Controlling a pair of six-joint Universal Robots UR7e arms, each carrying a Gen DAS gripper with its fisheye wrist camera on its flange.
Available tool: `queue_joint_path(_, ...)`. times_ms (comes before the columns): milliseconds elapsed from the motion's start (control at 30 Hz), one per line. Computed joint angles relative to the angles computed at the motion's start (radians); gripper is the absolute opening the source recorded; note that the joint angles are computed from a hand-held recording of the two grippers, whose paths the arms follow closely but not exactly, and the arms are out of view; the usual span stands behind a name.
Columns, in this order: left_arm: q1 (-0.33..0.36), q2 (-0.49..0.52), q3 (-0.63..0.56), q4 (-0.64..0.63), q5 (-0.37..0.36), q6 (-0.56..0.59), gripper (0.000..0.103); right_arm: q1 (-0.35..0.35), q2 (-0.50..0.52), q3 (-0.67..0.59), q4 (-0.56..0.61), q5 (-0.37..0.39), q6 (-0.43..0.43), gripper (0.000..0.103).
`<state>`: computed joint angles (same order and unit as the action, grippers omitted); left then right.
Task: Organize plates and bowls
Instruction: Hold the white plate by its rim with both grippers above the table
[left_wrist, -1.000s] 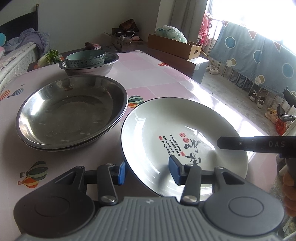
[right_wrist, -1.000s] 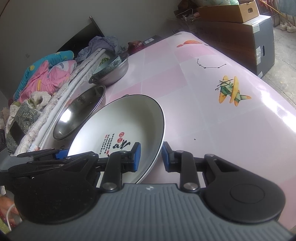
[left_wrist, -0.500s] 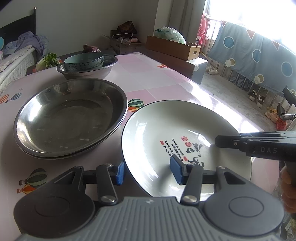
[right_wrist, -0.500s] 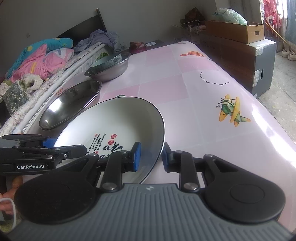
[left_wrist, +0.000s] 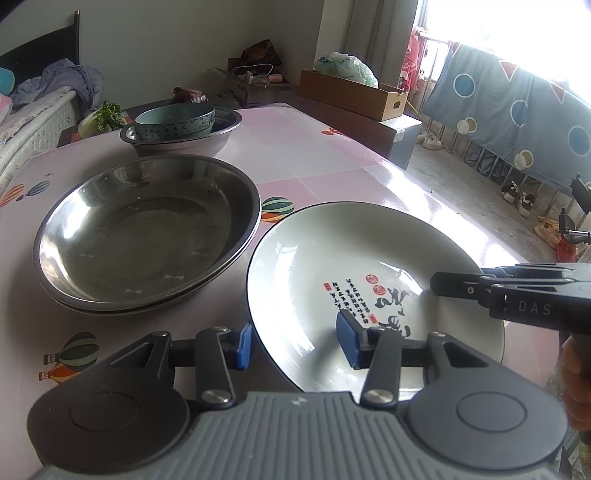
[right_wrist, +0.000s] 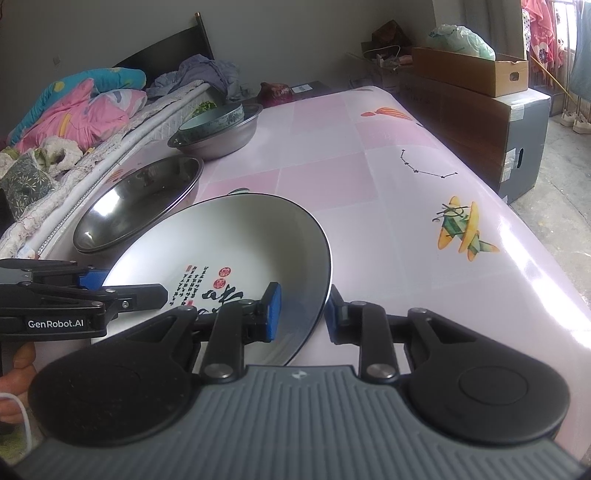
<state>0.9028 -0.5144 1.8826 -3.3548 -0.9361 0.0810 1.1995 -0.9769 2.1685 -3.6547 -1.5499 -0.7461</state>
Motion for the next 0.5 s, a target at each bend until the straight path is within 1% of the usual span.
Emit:
queue_joint_path(300, 0.004, -0.003, -0.001, 0.006, -0.007, 0.002, 0.046, 0.0, 0.001, 0.004, -0.005, 0.002, -0.012, 0.025)
queue_joint_path(500, 0.007, 0.0, -0.008, 0.009, -0.01, 0.018, 0.047, -0.007, -0.004, -0.001, 0.014, 0.018, -0.018, 0.027)
